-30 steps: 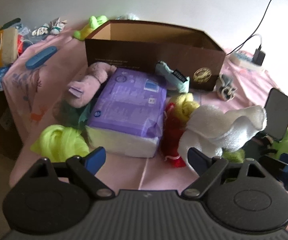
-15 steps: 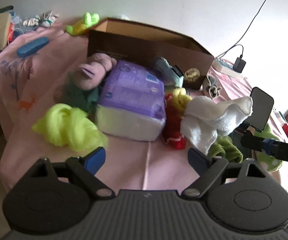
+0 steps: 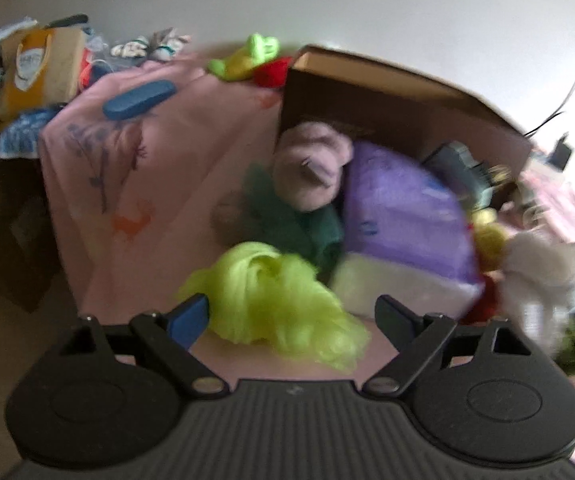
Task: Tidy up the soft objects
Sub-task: 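Move left tool to the yellow-green tulle while right tool approaches the green knit sock, then close left tool on the yellow-green tulle while right tool grasps the green knit sock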
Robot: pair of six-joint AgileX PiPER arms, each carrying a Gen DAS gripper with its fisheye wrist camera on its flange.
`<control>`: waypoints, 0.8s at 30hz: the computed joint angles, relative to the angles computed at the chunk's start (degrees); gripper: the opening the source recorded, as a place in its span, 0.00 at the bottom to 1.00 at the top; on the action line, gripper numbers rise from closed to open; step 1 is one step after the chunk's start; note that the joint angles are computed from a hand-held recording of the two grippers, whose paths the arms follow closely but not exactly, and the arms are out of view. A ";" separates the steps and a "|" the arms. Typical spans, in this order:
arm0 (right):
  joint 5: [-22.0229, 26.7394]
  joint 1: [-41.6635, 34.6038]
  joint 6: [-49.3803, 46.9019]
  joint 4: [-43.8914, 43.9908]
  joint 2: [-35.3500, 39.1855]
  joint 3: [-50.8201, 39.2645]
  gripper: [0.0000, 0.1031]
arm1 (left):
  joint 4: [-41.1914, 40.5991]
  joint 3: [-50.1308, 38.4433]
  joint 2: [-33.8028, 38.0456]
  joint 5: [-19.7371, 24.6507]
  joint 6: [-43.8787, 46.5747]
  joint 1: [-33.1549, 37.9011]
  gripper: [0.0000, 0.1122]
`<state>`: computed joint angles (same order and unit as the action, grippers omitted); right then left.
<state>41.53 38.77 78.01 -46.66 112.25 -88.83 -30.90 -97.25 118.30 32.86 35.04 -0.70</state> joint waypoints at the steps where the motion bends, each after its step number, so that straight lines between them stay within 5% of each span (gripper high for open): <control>1: 0.20 0.16 -0.45 -0.75 0.60 -0.51 0.56 | 1.77 0.55 0.09 -0.97 -1.08 -0.39 0.79; 5: 1.13 0.25 -3.46 -1.59 3.51 -3.69 0.56 | 4.85 -1.24 2.27 1.19 -3.78 -0.77 0.79; 7: 2.08 0.20 -4.94 -1.03 5.12 -5.37 0.56 | 5.71 1.58 1.13 -2.59 -3.99 -1.26 0.79; 12: 1.37 -0.72 -5.42 1.18 5.85 -5.02 0.53 | 5.13 1.92 0.80 -2.67 -3.37 -1.24 0.57; 15: -1.64 -0.94 -2.72 -0.37 4.35 -1.91 0.27 | 5.40 1.89 0.68 -2.67 -3.03 -1.57 0.52; 18: -3.44 -1.17 0.43 -2.04 2.40 1.19 0.12 | 5.48 4.09 -0.82 -4.01 -1.89 -1.85 0.49; 24: -6.00 -0.93 6.05 -5.18 -1.43 6.38 0.03 | -2.67 9.46 -5.07 -3.78 6.78 -0.50 0.47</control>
